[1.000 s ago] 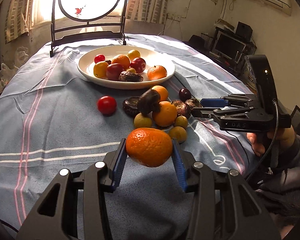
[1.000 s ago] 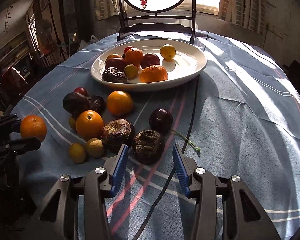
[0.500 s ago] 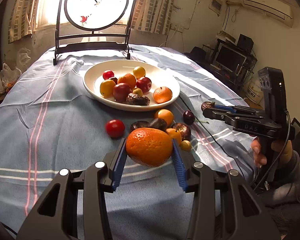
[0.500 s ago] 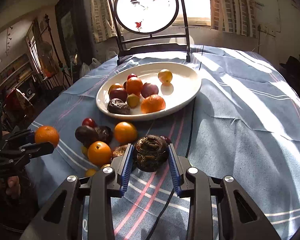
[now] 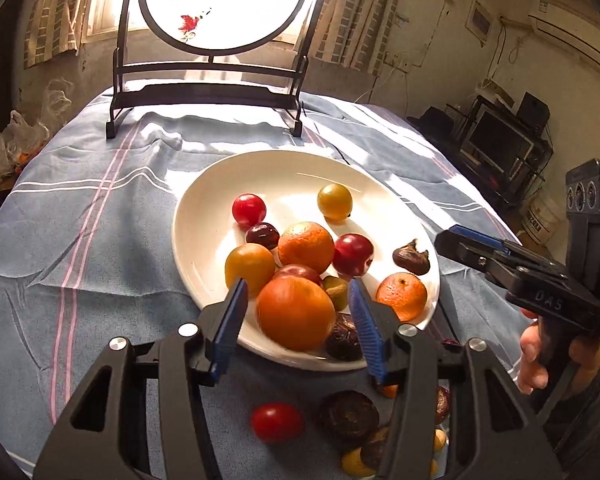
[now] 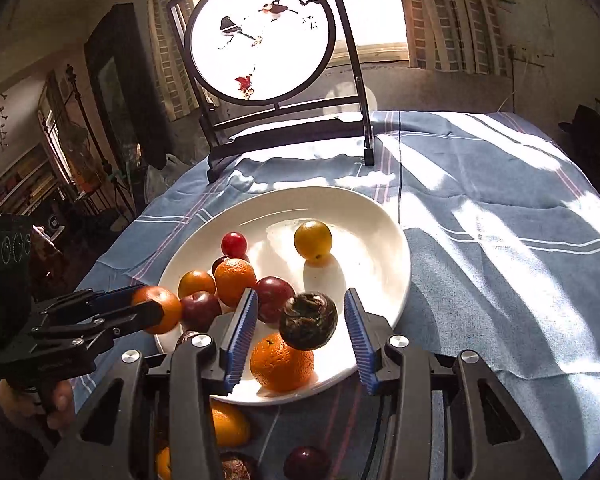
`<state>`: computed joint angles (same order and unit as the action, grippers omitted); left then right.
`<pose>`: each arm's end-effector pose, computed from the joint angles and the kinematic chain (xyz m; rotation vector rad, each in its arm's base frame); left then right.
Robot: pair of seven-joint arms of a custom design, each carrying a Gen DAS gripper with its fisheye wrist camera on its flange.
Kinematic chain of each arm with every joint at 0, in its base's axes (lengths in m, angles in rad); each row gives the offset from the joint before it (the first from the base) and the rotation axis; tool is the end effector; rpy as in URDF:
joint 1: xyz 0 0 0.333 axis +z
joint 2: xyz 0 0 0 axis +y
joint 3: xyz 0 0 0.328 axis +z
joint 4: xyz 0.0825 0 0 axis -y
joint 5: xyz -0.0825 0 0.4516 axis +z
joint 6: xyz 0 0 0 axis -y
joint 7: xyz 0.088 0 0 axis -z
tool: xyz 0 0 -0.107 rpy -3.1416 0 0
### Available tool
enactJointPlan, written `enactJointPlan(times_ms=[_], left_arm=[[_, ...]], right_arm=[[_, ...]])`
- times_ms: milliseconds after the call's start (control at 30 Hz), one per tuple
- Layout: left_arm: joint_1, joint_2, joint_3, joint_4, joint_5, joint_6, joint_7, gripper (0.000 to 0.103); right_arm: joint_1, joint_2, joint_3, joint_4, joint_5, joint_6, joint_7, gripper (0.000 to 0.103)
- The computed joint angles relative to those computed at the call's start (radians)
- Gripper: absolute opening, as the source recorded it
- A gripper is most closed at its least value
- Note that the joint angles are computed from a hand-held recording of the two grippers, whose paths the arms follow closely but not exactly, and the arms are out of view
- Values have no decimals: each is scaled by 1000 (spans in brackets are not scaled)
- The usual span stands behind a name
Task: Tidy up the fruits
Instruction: 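Lower the orange and passion fruit onto the white plate and open both tools, then grasp a red tomato with the left tool while the right tool grasps a dark plum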
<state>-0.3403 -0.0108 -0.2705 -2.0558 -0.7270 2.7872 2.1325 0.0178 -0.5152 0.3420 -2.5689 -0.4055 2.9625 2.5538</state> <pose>0.5498 -0.3487 0.4993 -1.3067 2.4209 -1.2302 0.4471 0.2056 0.5021 -1.4335 1.7871 -0.6213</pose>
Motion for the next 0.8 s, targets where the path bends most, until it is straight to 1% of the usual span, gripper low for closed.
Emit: enactJointPlan(times_ms=[67,100,167,200,267,300,333,400,433,500,567,667,700,800], left_arm=[[-4,-31,2,-33,-67,31,52,74],[-8,-50,7,-54,-83,42,76,75],[-18,-92,20,-98,-85,38,106,75],[-22,-113,25,-123,-63,38,102,75],[-22,-146,29,-176,27,39,65,75],[-16,-156,28,-196,93,30,29,75],[-9,-161,26,-212,158,20,-10,74],[2,-156,24,-230,269,9,-80,74],[7,-150,21,-232,319,4,-117,74],[-4,-137,36,-219,330,-27,-133,59],[-10,-126,37,-208,348,-17,-141,59],[-19,-91,41,-158,333,-80,-124,51],[-18,-80,37,-145,344,-95,-124,45],[-16,-65,30,-128,343,-111,-111,44]], right_arm=[[12,-37,9,-26,-3,-16,0,50],[22,-61,11,-45,-2,-25,1,50],[39,-118,21,-94,2,-30,12,50],[51,-149,23,-123,11,-29,20,50],[76,-199,19,-181,38,-13,36,50],[88,-218,14,-205,55,-7,41,50],[117,-230,-18,-228,84,13,37,50],[113,-266,-17,-265,118,45,50,50],[125,-264,-33,-275,136,61,40,50],[151,-250,-65,-282,179,71,21,50],[159,-242,-74,-282,208,73,3,50],[162,-234,-65,-277,230,68,-22,50],[165,-231,-65,-275,236,63,-29,50],[185,-214,-82,-265,256,48,-58,50]])
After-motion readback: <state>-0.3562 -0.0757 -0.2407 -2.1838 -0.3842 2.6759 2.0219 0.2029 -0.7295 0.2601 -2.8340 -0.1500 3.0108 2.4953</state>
